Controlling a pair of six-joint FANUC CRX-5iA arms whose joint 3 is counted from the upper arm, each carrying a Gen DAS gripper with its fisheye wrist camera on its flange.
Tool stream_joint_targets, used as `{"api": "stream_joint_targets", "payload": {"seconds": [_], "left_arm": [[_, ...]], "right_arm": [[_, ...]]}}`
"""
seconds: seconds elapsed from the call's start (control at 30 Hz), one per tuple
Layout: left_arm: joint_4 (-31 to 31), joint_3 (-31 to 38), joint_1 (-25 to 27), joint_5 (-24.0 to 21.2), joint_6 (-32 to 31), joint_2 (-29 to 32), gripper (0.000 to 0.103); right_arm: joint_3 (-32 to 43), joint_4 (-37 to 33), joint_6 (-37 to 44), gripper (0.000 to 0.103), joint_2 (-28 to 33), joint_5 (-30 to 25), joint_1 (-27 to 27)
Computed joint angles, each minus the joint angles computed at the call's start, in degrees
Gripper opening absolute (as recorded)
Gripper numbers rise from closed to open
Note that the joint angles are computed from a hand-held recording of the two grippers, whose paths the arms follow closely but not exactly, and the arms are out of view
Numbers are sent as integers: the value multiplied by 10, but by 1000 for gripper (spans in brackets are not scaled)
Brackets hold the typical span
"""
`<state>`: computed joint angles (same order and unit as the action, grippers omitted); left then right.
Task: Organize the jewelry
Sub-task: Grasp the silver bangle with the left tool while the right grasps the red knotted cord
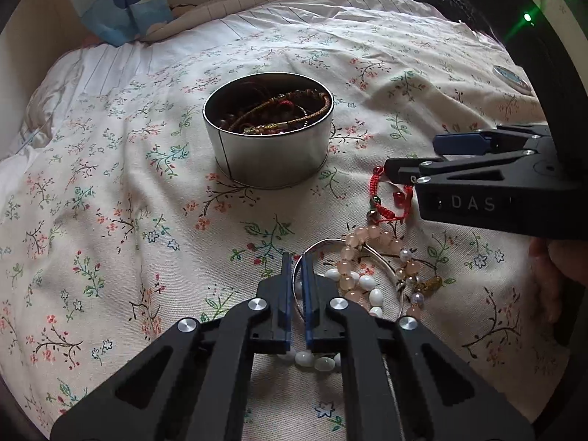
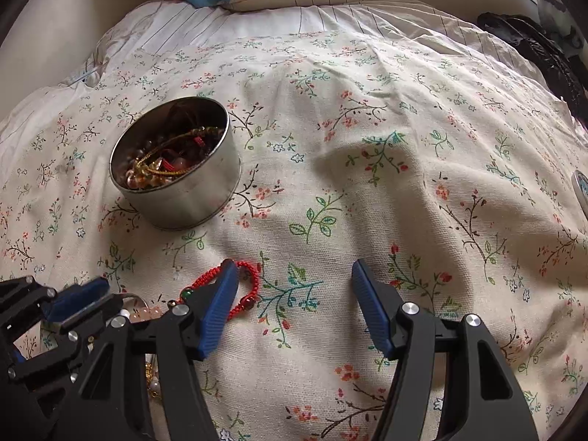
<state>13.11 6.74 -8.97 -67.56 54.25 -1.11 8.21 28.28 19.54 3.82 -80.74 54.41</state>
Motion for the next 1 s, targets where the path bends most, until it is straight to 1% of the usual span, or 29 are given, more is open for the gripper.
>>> {"api": "stream_joint_targets", "payload": {"seconds": [0.03, 0.13, 0.17, 0.27, 0.33, 0.37, 0.43, 0.47, 0.6, 0.67, 0.7, 0.73, 0.77, 0.8, 0.83, 0.9, 1.0], "left_arm": [[3, -1, 1, -1, -3, -1, 3], [59, -5, 23, -20, -10, 3, 3], [84, -9, 33, -24, -15, 4, 3], [200, -37, 69, -30, -43, 2, 4], [249, -51, 83, -27, -49, 0, 4], [240, -51, 84, -17, -37, -3, 5], [171, -40, 72, 15, -5, -11, 4], [148, -36, 67, 26, 6, -13, 4], [137, -28, 67, 39, 20, -11, 4], [136, -26, 70, 47, 31, -12, 4], [139, -27, 75, 50, 35, -12, 4], [142, -28, 79, 55, 42, -13, 4], [147, -29, 83, 57, 47, -14, 4], [155, -31, 88, 58, 49, -13, 4], [158, -32, 90, 59, 52, -13, 4], [158, -31, 92, 61, 56, -12, 4], [165, -35, 93, 66, 55, -13, 4]], "right_arm": [[0, 0, -1, 62, 0, 0, 0], [-1, -1, -1, 62, -1, 3, 0], [-1, -1, -1, 62, -1, 3, 0], [-2, -4, 1, 62, -2, 4, -1], [-2, -7, 4, 62, -2, 2, -1], [0, -8, 8, 62, 0, -1, 0], [5, -6, 16, 62, 6, -10, 3], [6, -5, 19, 62, 7, -13, 4], [3, -4, 22, 62, 6, -10, 6], [2, -6, 30, 55, 5, -3, 7], [2, -9, 34, 46, 4, 3, 7], [2, -11, 36, 35, 3, 7, 7], [1, -13, 39, 28, 2, 11, 7], [0, -18, 38, 15, -1, 18, 6], [-4, -23, 33, 10, -7, 29, 4], [-25, -31, 6, 6, -30, 66, -1], [-84, -19, -67, 5, -86, 150, -6]]}}
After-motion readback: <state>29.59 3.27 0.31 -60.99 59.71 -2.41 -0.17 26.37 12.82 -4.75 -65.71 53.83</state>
